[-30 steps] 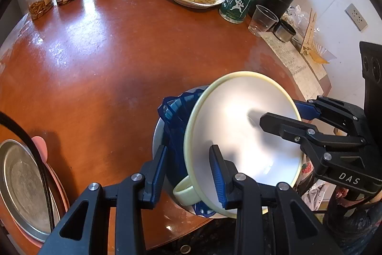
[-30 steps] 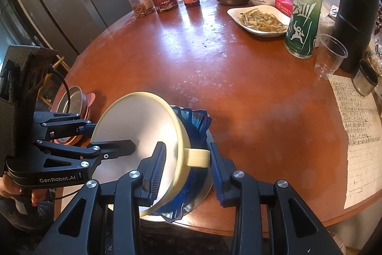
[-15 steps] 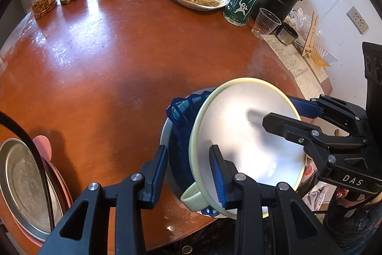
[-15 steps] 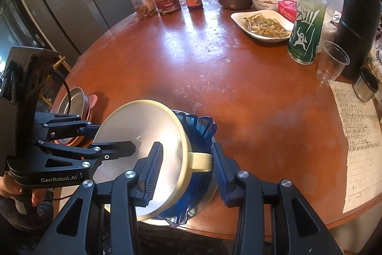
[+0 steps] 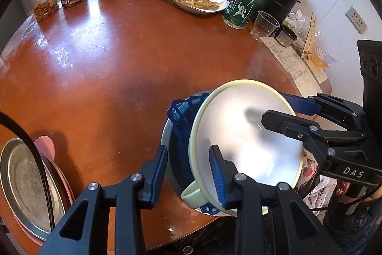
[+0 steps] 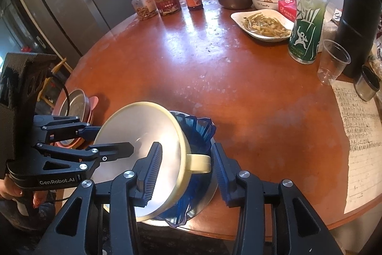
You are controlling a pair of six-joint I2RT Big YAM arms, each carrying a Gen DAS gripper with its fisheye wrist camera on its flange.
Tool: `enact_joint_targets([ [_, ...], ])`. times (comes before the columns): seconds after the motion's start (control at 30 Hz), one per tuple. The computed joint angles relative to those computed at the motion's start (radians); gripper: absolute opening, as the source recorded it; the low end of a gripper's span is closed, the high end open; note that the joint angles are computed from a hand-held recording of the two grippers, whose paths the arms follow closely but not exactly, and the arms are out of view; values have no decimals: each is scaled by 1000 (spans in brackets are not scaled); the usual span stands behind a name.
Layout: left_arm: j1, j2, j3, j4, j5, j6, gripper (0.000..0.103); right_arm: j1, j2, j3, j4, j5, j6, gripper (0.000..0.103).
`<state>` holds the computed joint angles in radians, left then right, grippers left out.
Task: Organize plates and bowls
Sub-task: 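Open both grippers to release the cream bowl into the blue basket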
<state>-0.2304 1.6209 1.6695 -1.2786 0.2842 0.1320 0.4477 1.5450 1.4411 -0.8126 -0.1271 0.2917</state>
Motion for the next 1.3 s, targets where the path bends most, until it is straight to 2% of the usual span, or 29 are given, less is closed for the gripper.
enact_joint_targets([
  [0.07,4,-3,-1,4,1,-5,36,-5,-3,-3,6,-11,5,49],
  [0.5,41,-29,-2,29,42,-43,39,-14,-27,-17,34,-22,21,51],
  [0.83,57,-58,-13,50,52,-48,44,-25,-57,-42,74,-23,45,53],
  [0.9,62,-64,-19,54,55,-49,46,-26,-67,-51,82,-17,51,58],
  [0.97,69,-69,-25,58,57,-55,49,-28,-78,-62,91,-10,56,59],
  [1.3,124,-94,-65,74,77,-66,49,-39,-135,-120,123,22,78,60],
])
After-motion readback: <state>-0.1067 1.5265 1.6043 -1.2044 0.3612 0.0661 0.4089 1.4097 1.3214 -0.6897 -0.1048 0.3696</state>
